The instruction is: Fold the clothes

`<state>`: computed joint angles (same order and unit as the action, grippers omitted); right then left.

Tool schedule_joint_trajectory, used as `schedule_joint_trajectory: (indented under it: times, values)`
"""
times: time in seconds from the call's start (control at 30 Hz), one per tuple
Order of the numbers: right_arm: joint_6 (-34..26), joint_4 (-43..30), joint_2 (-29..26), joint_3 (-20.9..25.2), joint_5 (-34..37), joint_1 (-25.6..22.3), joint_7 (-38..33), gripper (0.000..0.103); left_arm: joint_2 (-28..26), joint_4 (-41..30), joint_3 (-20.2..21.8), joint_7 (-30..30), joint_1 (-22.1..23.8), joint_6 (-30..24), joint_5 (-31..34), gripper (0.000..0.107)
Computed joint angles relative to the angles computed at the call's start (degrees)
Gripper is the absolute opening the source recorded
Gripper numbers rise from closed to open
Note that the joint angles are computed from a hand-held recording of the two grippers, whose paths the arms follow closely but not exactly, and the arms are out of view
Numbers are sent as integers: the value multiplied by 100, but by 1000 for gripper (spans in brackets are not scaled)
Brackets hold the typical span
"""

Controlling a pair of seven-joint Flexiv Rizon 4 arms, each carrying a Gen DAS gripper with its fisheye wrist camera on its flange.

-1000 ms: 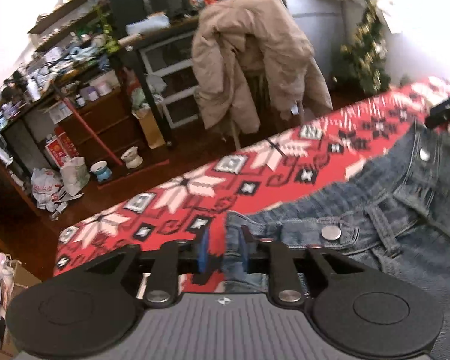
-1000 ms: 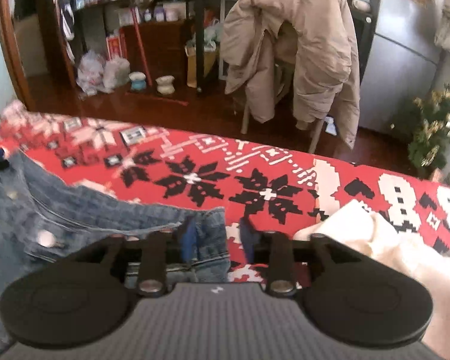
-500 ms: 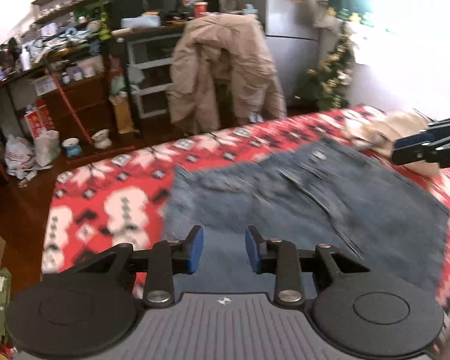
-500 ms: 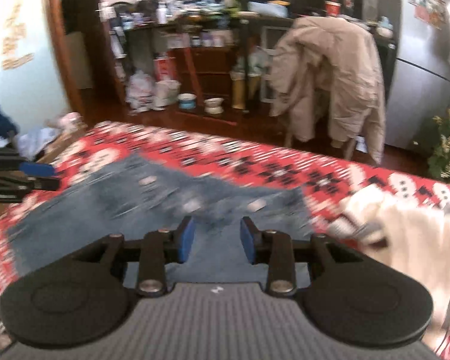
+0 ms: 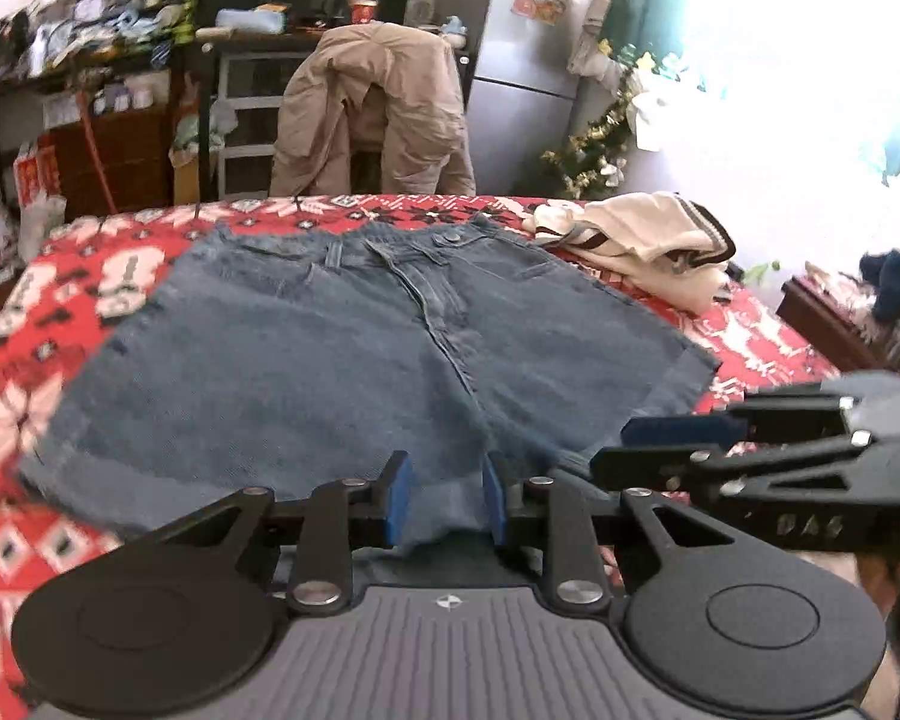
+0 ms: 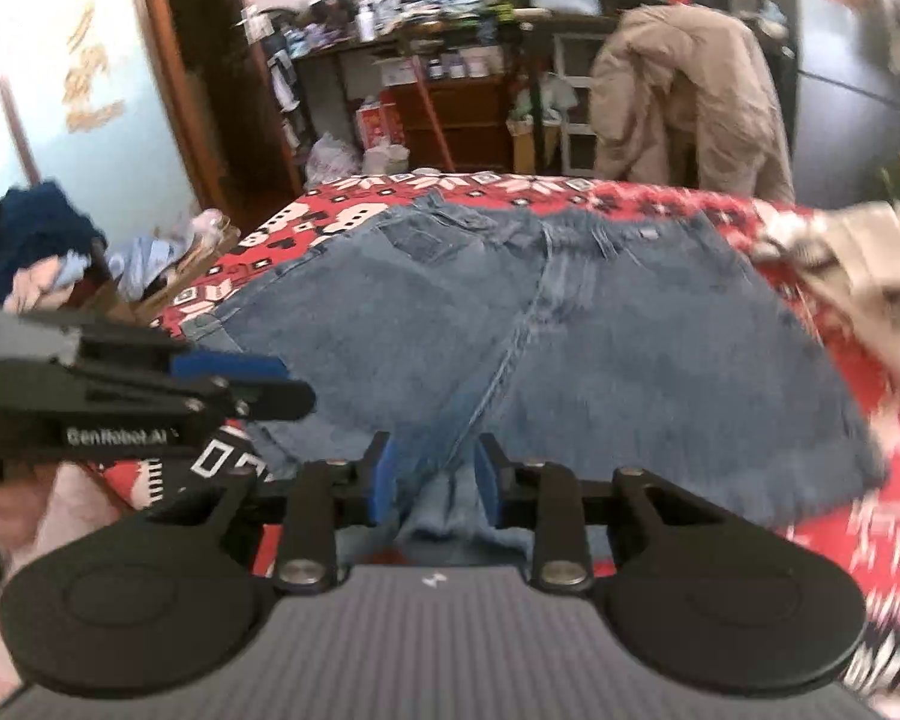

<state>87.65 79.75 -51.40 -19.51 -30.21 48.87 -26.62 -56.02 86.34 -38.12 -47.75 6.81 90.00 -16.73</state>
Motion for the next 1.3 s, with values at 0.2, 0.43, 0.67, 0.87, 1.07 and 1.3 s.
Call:
schedule_joint_trajectory:
  times: [0.2,0.43,0.67,0.87,1.07,1.3]
  values:
    - [415,759,75,-1028,377,885,789,30,-28,469,-337,-489,231,305,-12,25]
    - [1029,880,-136,-1018,1415,948,1075,27,-263,558,-661,-1061,453,410,171,25]
    - [1416,580,-340,-421,2334,503,1052,28,-615,305,-1010,-1687,644,212,156,26]
    - [1317,28,-630,-60,2846,194,1175,28,-693,101,-936,-1768,497,-74,-47,26]
    - [971,-84,-749,-341,2839,318,1488,9,-695,27,-879,-1575,356,-57,-119,26]
    - [440,307,-515,-941,1903,770,1038,6,-876,16,-1069,-1572,456,322,81,6]
